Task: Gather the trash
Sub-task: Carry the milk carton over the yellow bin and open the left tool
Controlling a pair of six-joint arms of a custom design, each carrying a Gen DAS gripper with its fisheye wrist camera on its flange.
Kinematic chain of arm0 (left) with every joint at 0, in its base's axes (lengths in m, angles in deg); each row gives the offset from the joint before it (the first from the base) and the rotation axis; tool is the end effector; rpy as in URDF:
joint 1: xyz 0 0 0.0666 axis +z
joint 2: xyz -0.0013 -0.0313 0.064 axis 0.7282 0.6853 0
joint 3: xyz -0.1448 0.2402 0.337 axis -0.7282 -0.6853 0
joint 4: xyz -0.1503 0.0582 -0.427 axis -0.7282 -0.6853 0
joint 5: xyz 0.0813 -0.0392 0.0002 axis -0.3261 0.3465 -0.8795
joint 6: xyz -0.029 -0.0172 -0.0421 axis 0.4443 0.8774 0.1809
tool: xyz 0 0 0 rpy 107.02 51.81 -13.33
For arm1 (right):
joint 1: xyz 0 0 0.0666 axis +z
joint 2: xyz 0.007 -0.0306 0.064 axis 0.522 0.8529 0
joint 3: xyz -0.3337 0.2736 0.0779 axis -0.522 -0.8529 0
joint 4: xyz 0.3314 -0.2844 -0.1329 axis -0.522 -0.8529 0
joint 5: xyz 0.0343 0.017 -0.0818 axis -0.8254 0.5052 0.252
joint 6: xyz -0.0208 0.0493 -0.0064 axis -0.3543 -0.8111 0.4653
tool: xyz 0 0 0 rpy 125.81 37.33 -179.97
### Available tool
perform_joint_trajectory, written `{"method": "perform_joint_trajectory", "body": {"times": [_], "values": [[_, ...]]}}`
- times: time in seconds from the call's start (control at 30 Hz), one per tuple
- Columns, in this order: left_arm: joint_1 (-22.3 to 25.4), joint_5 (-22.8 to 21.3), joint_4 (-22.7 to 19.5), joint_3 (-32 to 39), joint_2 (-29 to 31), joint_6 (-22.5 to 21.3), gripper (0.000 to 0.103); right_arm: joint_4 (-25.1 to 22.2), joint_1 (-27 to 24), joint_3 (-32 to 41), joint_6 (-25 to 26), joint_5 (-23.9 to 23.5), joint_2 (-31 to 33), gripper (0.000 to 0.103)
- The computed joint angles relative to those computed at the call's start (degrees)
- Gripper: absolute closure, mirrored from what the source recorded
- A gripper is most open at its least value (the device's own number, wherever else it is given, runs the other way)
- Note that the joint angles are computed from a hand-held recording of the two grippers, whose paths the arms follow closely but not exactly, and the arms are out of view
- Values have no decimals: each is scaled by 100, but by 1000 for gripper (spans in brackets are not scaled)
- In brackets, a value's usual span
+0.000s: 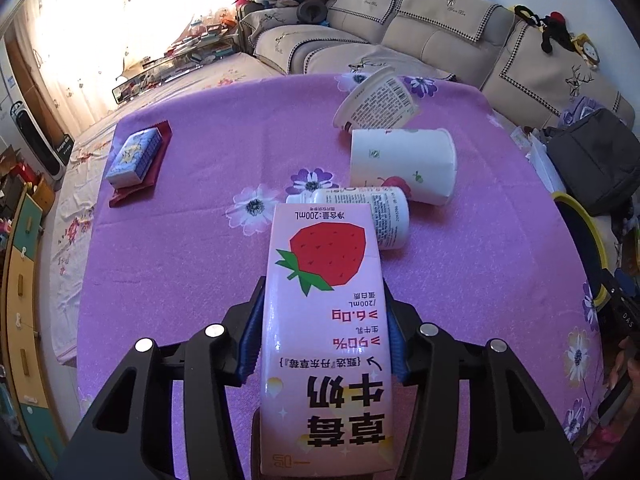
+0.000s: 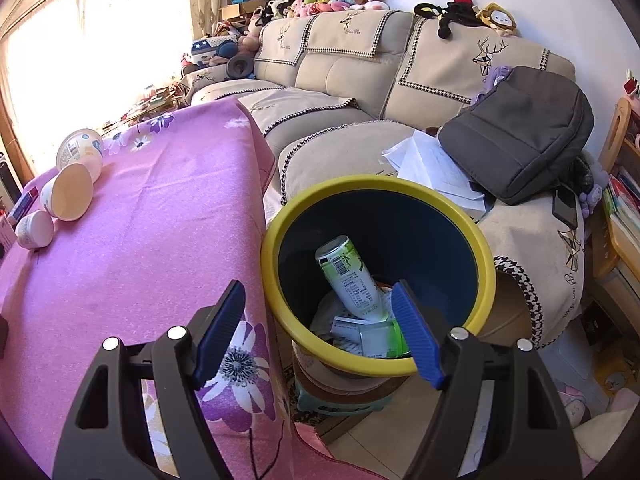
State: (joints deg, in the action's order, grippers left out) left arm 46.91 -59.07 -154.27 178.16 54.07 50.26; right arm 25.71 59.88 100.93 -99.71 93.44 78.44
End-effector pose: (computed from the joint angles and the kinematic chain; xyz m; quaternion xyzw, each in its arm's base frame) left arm 0.6257 -0.0039 0.5759 0.1296 0.9514 -0.0400 0.2765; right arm 0.4660 0.2300 0.5203 0.1720 0.9071 -0.0635 0.3788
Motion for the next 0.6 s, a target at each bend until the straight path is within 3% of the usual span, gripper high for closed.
{"method": "perform_joint_trajectory", "body": {"times": [0.27, 0.6], "values": [[-399, 361, -29, -59, -387, -206, 53, -111, 44, -98, -134, 308, -206, 32], [-1864, 779, -346, 282, -123, -328, 53, -383, -88, -591, -553, 602, -799, 32]]}}
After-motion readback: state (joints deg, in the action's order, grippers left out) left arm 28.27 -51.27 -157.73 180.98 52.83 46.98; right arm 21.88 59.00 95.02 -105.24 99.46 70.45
